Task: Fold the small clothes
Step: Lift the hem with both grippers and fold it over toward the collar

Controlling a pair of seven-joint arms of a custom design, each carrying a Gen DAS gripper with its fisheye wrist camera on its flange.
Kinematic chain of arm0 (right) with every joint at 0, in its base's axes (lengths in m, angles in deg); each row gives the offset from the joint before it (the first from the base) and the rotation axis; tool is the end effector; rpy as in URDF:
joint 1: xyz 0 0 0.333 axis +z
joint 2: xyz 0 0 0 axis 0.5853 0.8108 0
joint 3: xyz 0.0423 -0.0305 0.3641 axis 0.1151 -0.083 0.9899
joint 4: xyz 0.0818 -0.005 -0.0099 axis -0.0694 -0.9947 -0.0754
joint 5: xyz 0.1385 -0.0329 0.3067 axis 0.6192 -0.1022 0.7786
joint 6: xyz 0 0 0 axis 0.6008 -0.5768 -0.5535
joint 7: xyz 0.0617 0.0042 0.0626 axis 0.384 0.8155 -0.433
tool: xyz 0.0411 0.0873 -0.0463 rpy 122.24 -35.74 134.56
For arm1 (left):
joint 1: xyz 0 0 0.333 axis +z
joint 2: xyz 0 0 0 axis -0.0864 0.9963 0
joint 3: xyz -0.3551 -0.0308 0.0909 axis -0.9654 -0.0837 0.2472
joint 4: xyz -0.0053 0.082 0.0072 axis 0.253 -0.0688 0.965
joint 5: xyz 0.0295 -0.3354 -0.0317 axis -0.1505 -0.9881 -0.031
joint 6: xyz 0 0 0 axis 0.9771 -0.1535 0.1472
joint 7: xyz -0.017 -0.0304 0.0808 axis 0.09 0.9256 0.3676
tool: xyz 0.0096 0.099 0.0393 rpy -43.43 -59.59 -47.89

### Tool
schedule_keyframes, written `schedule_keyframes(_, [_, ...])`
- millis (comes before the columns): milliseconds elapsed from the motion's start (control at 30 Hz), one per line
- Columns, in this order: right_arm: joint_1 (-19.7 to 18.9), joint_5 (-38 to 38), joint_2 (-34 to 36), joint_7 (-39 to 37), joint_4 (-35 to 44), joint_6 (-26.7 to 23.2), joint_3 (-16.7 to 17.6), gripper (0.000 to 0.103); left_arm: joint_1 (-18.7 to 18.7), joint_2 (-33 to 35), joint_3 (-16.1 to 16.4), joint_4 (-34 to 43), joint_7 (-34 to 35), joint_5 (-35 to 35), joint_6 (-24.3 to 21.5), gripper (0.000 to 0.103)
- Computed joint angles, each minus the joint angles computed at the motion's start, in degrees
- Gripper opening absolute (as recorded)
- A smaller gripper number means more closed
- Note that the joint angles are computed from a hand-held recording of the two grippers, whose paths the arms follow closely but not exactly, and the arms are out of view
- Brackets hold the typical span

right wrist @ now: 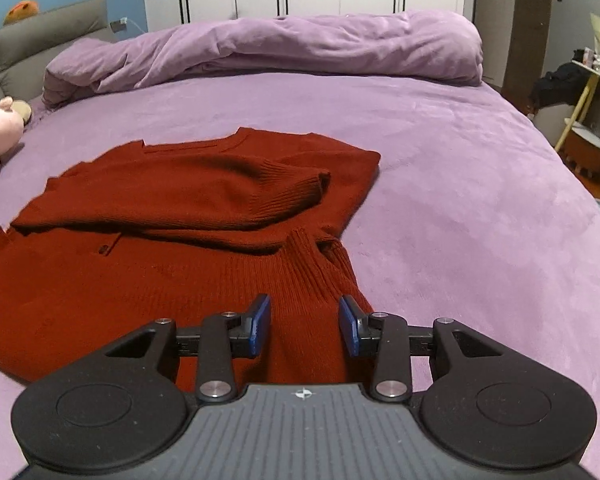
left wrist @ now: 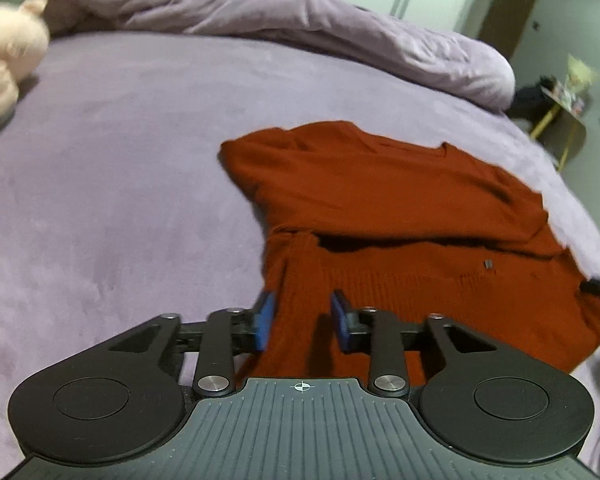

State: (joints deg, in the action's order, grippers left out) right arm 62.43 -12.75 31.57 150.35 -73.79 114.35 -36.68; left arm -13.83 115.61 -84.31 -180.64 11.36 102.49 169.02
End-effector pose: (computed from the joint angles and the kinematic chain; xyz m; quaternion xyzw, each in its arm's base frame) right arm 0.6440 0.1927 0.3243 -0.6835 0.6134 -0.2578 0.3002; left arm 0.6672 -0.1611 0.3248 -0.6612 0.6488 -0.3304 0.1809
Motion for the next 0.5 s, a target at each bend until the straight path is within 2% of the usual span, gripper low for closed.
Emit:
schedule_keyframes(67, [1.5,-0.4,0.8,-0.4,0.9,-0.9,-2.1,0.037,-0.7,0.1,0.5,0.1,0.7,0.6,-0.2,0.021])
schedule_keyframes(167, [4.0,-0.8,2.7,0.2,3.0,-3.4,-5.9,0.037,-0.7,0.1,0.6,-0.3,1.0,0.8,0.2,0.016])
schedule_keyframes(233, [3.5,-1.4,3.3,1.0,4.1,-4.2,-6.0,0.037,0.2,0.1,-0.4,-0.7,1.5,1.1,1.1,0.012])
schedule_keyframes(267, [3.0,-1.9,3.6,1.3,4.5,-4.1,-5.5,0.037,2.5,0.3,-3.2,-0.5,2.4,1.7,0.9,0.011])
schedule_keyframes(300, [2.2,-2.4,3.7,1.3,4.8,-4.1,-4.8,0.037,3.3,0.3,-4.3,-0.4,3.0,1.9,0.5,0.011])
schedule_keyframes(367, [1.5,-3.5,4.2,1.4,5.8,-5.0,-4.6,0.037,1.8,0.4,-2.8,-0.1,3.5,1.9,0.3,0.011])
schedule_keyframes(433, [0.3,-4.8,4.6,1.1,6.6,-5.4,-3.5,0.037,3.5,1.1,-5.4,1.0,4.6,1.8,-1.9,0.011])
schedule_keyframes(467, [-0.4,-5.3,4.8,0.9,7.0,-5.6,-2.7,0.037,4.5,1.5,-6.9,1.6,4.9,1.3,-3.1,0.016])
schedule_keyframes(500, [-0.9,-5.7,5.0,0.9,7.3,-5.7,-2.2,0.037,4.4,1.8,-6.9,2.1,4.7,0.7,-3.6,0.019])
